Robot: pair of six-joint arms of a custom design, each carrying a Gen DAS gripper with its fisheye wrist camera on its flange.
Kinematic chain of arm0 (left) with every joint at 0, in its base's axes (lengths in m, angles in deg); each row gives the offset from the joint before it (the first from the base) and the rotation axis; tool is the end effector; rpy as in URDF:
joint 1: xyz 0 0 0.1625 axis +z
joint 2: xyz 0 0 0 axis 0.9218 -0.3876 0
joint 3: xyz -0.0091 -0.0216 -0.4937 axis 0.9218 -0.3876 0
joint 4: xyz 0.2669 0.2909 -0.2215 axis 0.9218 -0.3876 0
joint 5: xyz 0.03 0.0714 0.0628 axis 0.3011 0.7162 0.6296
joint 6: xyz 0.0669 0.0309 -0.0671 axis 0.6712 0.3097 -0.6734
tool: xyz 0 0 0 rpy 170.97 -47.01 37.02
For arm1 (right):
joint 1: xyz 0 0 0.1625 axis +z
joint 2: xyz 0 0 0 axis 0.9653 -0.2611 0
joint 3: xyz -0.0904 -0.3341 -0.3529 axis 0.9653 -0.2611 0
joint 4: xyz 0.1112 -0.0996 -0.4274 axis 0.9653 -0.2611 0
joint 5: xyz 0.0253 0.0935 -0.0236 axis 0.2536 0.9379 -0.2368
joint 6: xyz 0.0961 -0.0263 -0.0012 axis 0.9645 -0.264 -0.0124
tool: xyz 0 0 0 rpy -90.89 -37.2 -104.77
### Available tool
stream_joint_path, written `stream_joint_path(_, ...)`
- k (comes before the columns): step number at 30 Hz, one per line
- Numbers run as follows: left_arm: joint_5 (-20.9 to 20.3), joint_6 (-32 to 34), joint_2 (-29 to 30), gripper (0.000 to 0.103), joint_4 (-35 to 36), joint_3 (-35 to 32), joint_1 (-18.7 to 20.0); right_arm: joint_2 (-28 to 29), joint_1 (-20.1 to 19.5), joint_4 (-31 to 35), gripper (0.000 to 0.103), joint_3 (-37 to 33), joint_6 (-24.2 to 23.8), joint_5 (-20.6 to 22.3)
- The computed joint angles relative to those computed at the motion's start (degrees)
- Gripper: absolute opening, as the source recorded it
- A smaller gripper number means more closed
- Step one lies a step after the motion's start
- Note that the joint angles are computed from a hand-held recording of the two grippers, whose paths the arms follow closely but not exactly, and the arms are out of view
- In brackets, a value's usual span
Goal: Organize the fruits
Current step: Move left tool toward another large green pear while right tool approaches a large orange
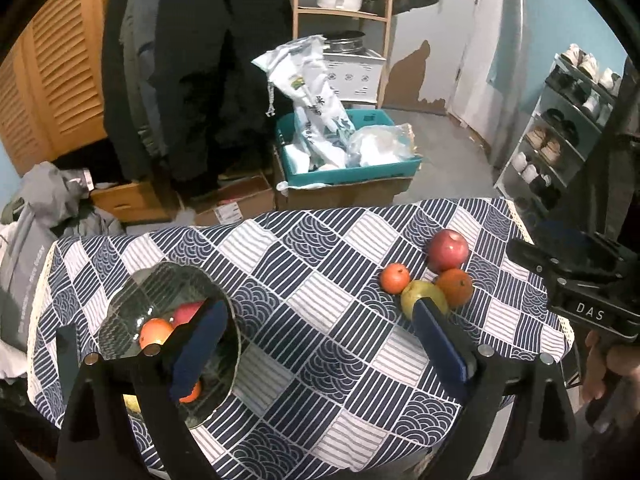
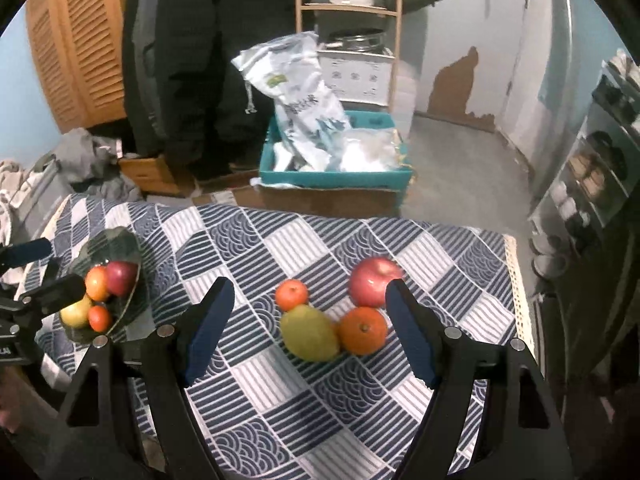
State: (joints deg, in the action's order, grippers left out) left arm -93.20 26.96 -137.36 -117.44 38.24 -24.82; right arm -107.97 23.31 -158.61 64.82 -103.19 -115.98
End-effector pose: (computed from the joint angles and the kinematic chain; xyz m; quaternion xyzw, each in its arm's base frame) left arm -0.3652 -0.6266 0.1510 0.0706 0.8763 -0.3152 0.3574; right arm 0.1899 -0.6836 0.3191 0.2932 -0.8846 0.2367 0.2749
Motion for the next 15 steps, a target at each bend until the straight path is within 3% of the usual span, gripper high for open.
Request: stream_joint_path(15, -2.9, 0.2, 5.0, 0.095, 1.4, -5.1, 2.0, -0.1, -2.8, 1.1, 0.078, -1.3, 1.7, -1.7)
